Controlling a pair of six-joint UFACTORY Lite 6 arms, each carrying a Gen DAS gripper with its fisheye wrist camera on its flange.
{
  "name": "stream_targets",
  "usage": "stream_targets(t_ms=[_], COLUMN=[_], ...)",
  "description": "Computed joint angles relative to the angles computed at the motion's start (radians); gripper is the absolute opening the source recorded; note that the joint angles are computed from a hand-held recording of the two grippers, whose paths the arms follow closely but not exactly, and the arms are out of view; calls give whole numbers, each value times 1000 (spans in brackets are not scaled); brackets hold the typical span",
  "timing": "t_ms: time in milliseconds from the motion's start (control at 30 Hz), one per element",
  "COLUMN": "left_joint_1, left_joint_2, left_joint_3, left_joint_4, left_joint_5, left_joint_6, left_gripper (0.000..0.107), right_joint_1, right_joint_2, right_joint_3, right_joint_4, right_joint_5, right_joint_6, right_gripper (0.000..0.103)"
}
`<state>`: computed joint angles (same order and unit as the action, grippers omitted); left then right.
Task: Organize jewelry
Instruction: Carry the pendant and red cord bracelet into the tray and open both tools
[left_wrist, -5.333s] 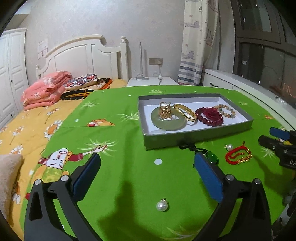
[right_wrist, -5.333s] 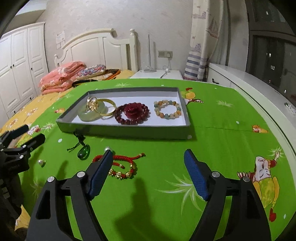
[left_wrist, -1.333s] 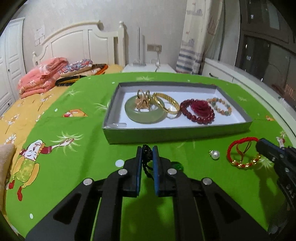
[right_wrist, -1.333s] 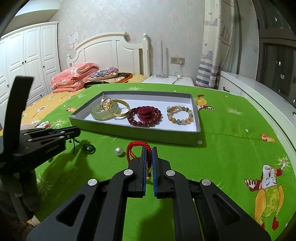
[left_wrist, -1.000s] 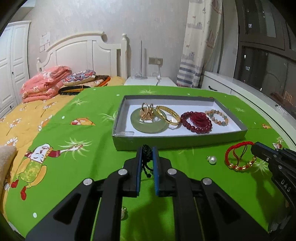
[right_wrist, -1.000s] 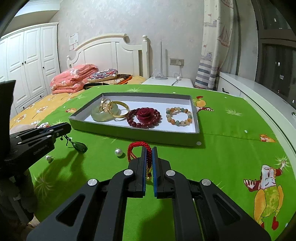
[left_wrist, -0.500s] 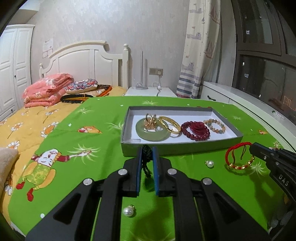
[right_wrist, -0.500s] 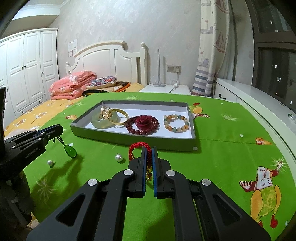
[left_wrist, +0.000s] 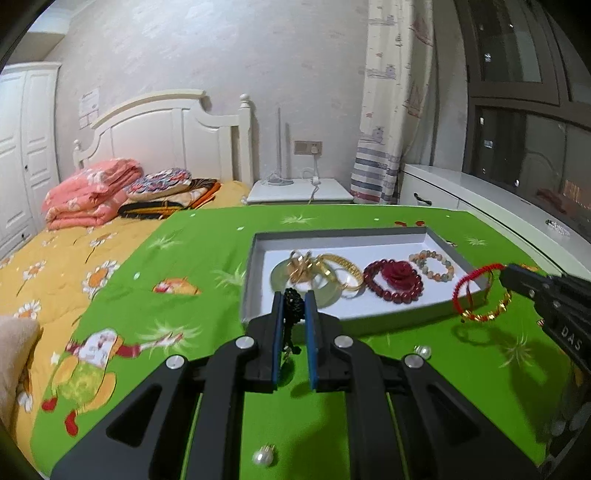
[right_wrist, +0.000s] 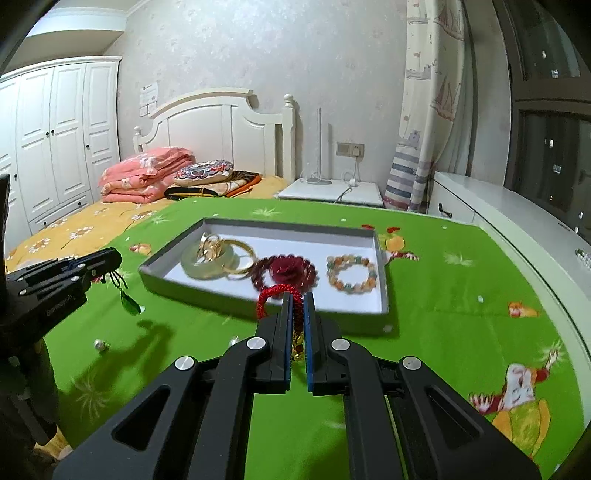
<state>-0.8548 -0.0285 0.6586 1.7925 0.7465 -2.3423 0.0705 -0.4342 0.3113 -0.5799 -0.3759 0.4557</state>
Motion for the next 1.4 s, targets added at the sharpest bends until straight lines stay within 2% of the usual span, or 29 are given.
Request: stream_targets(t_ms=[133, 300, 533, 600, 667, 900, 1100, 1200, 1400], left_joint_1=[24, 90, 190, 208, 218, 209, 210, 222, 212], left_joint_2=[60, 172, 365, 409, 459, 599, 678, 721, 771], left_joint_3=[105, 285, 593, 659, 724, 868, 945, 1005, 1053], left_joint_4=[-10, -55, -243, -285, -317, -380, -426, -483, -508], left_joint_5=[-23, -100, -200, -197, -183, -133, -117, -109, -76], left_joint_6=[79, 210, 501, 548, 575, 649, 677, 702, 662], left_gripper=[11, 11, 11, 11, 11, 11, 11, 11, 12], right_joint_1=[0, 14, 10, -1, 0, 53, 90, 92, 76], right_joint_2=[77, 168, 336, 381, 415, 538, 656, 707, 787], right_joint_3=[100, 234, 453, 513, 555, 623, 703, 741, 807], right_joint_4=[-3, -63, -370, -478, -509, -109, 152, 206, 117], right_joint_5=[19, 60, 132, 146, 161, 173, 182, 187, 203], right_joint_6=[-22, -2, 241, 333, 363, 21, -193, -227, -105], right_gripper=[6, 6, 6, 6, 6, 6, 6, 6, 6])
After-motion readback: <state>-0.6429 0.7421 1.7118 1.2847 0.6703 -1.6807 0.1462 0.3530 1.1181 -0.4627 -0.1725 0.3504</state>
